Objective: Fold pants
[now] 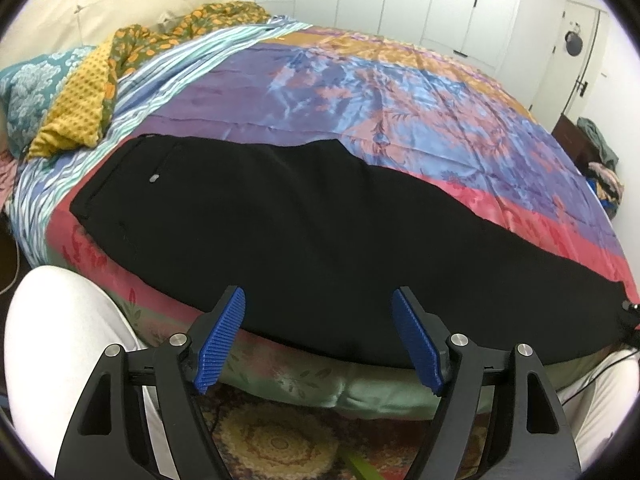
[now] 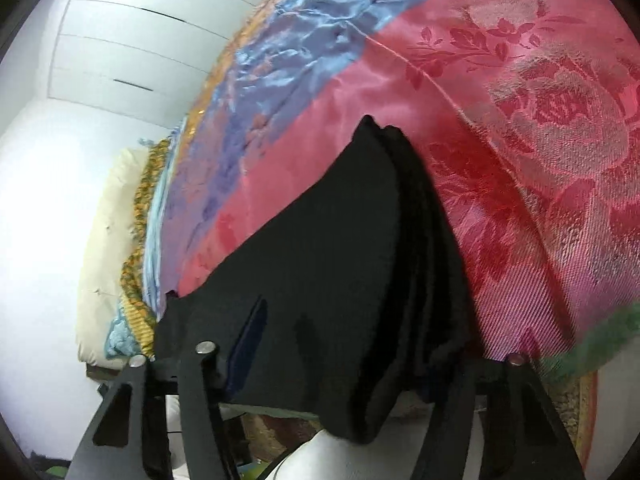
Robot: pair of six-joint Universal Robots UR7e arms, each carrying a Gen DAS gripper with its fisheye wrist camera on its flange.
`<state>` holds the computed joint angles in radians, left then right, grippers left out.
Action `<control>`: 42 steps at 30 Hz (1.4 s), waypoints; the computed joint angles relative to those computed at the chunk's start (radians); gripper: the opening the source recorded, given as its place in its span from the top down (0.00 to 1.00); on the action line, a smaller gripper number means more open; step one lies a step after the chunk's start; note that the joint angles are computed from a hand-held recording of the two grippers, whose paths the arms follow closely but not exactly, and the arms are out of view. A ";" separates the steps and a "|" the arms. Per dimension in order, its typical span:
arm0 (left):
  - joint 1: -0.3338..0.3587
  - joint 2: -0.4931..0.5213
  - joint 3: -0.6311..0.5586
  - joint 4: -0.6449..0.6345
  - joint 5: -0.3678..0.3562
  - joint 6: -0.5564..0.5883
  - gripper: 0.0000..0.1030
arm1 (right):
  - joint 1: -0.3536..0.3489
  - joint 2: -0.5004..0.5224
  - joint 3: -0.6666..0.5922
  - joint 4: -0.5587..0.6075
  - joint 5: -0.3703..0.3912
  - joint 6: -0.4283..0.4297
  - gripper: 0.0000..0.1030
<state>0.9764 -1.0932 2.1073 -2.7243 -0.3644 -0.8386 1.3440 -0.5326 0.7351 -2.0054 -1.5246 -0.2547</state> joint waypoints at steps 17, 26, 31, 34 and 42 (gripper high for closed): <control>0.006 0.003 -0.002 -0.014 -0.009 0.011 0.24 | -0.013 -0.077 0.115 -0.084 0.158 0.029 0.90; 0.020 0.007 0.002 -0.095 -0.037 0.057 0.24 | 0.101 -0.113 0.348 -0.229 0.370 0.031 0.90; 0.012 -0.002 0.020 -0.133 -0.034 0.075 0.24 | 0.201 0.013 0.409 -0.380 0.369 0.058 0.90; 0.022 -0.018 0.031 -0.170 -0.068 0.086 0.24 | 0.280 0.104 0.406 -0.413 0.247 -0.042 0.84; 0.033 -0.035 0.059 -0.407 -0.202 0.218 0.19 | 0.387 -0.001 0.671 -0.659 -0.112 -0.516 0.17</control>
